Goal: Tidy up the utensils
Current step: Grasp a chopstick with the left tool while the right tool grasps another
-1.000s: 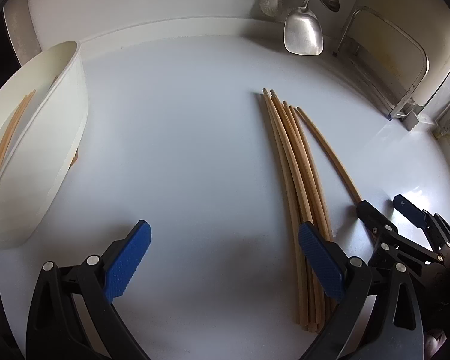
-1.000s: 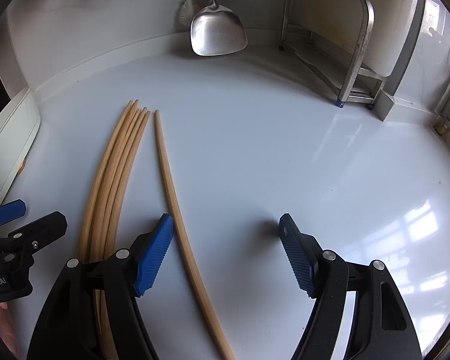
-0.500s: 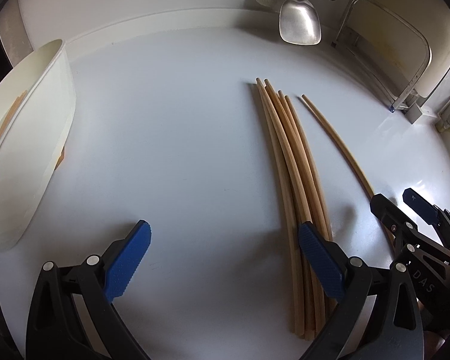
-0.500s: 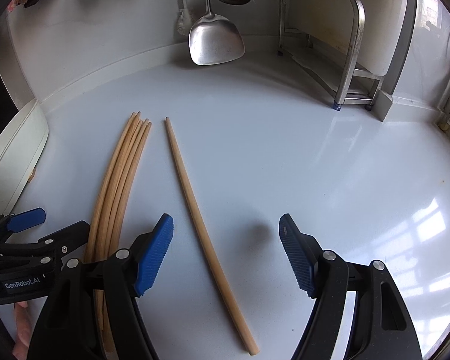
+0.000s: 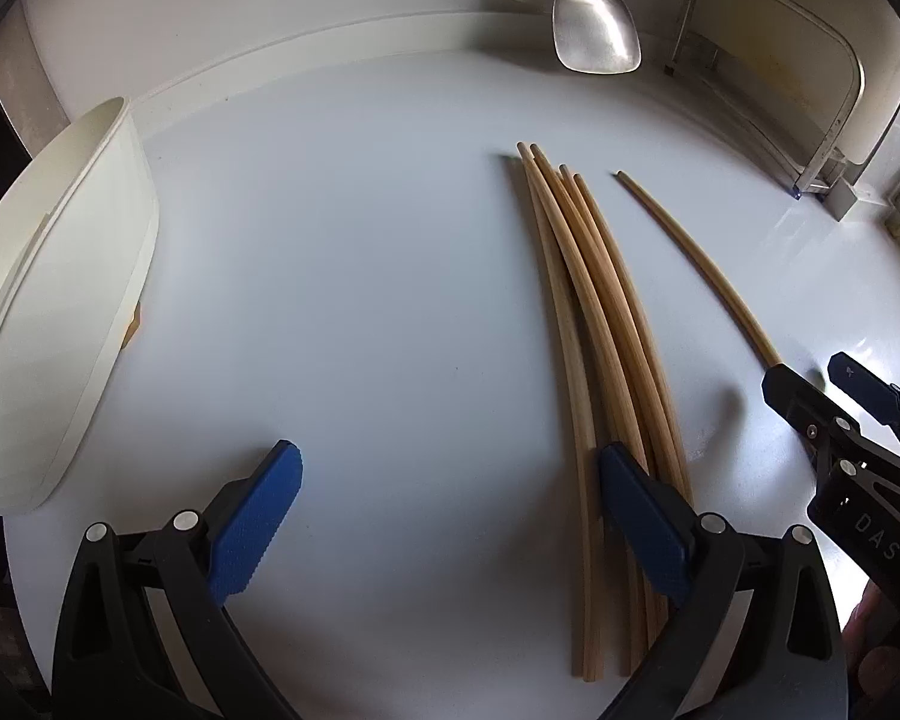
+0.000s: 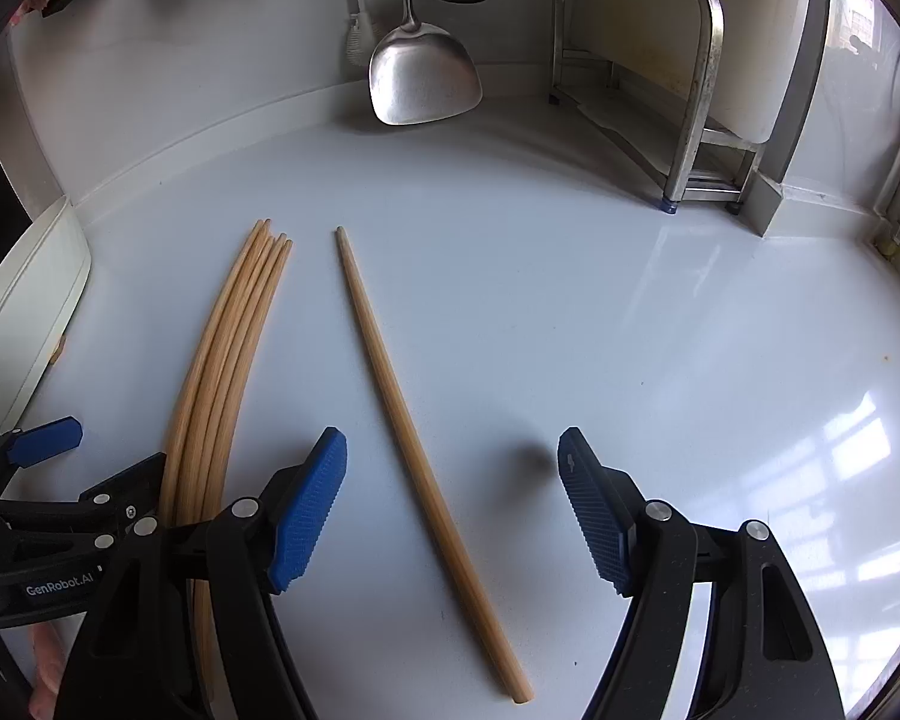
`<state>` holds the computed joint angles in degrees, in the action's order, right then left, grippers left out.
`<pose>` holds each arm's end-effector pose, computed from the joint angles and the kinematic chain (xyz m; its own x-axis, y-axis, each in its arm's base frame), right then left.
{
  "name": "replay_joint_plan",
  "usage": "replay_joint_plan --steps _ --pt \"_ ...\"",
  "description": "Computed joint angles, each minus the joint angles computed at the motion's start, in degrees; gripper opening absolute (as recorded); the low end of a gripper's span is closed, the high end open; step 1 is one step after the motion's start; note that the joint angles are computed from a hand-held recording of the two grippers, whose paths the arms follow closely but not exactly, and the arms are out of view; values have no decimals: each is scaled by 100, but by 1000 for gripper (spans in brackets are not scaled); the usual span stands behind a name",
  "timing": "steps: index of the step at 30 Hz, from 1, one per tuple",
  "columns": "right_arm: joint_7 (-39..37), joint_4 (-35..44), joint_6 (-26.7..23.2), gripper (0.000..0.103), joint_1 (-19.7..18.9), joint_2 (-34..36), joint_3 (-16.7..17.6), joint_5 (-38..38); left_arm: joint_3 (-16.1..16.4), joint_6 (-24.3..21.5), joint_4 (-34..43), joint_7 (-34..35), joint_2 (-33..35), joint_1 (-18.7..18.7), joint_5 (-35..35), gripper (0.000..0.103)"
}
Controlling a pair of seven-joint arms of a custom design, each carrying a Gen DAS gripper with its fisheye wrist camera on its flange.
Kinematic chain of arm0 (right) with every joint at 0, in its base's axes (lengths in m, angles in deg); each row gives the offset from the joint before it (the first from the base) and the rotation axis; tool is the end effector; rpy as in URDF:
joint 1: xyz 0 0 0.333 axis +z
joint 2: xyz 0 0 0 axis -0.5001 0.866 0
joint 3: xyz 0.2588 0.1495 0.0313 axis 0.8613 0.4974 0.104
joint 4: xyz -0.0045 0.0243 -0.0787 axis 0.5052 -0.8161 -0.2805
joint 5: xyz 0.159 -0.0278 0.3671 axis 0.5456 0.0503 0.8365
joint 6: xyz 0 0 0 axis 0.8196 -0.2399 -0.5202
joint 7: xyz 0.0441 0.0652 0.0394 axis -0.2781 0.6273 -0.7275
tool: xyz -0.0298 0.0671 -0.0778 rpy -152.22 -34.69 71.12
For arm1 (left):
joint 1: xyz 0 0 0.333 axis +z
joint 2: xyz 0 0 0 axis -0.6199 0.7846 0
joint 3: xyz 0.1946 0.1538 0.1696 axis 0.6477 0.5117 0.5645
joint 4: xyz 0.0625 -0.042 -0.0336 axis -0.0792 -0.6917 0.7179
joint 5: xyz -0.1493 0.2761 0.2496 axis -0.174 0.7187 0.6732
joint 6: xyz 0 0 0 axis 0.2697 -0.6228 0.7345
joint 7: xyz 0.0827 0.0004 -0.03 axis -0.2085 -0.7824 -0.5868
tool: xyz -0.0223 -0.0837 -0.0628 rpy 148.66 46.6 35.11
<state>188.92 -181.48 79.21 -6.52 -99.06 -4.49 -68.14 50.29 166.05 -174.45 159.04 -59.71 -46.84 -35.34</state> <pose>0.4203 0.2801 0.4871 -0.5684 -0.8210 -0.0535 -0.7067 0.5205 -0.4793 0.5360 -0.1807 0.4510 -0.6261 -0.7797 -0.0064 -0.7025 0.5676 -0.4293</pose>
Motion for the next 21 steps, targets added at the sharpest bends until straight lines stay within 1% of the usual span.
replay_joint_plan --steps 11,17,21 --pt "-54 11 -62 70 3 25 -16 25 66 114 110 -328 116 138 174 97" --pt "-199 67 -120 70 30 78 -8 8 36 78 241 -562 208 139 341 98" --pt "-329 134 -198 70 64 135 9 -7 -15 274 251 -814 276 86 662 98"
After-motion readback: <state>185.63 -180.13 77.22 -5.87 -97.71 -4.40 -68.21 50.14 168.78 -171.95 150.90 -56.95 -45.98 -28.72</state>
